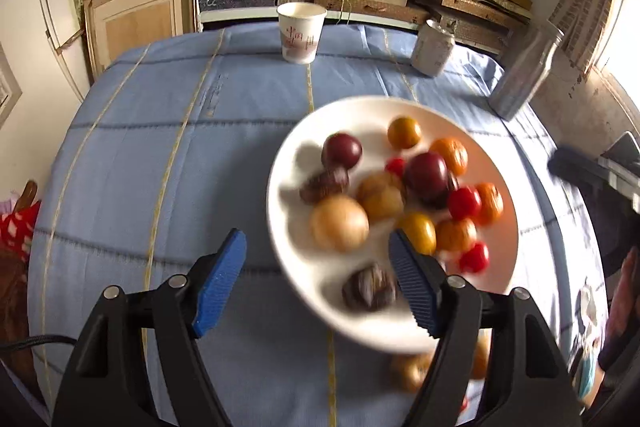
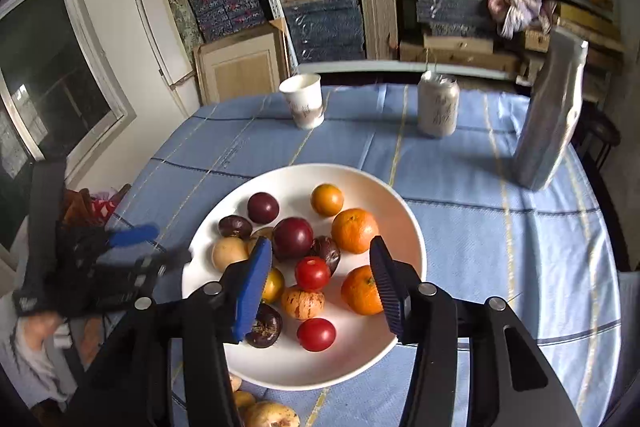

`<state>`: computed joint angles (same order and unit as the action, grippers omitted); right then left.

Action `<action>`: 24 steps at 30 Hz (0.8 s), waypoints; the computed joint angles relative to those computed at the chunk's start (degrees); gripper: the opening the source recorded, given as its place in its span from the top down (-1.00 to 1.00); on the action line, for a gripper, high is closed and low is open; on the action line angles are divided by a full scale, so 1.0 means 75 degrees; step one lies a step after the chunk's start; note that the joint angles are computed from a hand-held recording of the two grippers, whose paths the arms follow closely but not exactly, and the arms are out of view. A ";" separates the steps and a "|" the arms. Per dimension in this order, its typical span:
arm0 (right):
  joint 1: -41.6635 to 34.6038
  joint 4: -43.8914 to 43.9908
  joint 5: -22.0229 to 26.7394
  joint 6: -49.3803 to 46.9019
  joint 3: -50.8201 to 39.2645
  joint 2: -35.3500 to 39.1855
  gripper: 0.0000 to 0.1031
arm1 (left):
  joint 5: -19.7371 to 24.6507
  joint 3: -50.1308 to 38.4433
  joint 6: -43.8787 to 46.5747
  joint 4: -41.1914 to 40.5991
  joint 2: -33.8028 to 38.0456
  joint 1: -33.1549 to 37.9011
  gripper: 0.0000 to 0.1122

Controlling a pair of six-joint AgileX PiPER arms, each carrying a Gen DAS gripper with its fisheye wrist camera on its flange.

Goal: Organize fruits
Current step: 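Move both tools back to the pile, left tool toward a tan pear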

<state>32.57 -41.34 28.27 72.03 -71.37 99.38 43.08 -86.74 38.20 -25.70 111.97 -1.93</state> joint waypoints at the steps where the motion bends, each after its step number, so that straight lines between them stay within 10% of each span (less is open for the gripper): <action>1: 0.0118 -0.0172 0.0019 0.0243 0.0114 -0.0187 0.00 | -0.0023 0.0261 0.0091 -0.0071 -0.0160 0.0058 -0.28; 24: 0.4284 -0.0663 0.2073 0.5580 0.3876 -0.2301 -0.24 | -0.0909 0.3140 0.1221 -0.0832 -0.1368 -0.0545 -0.35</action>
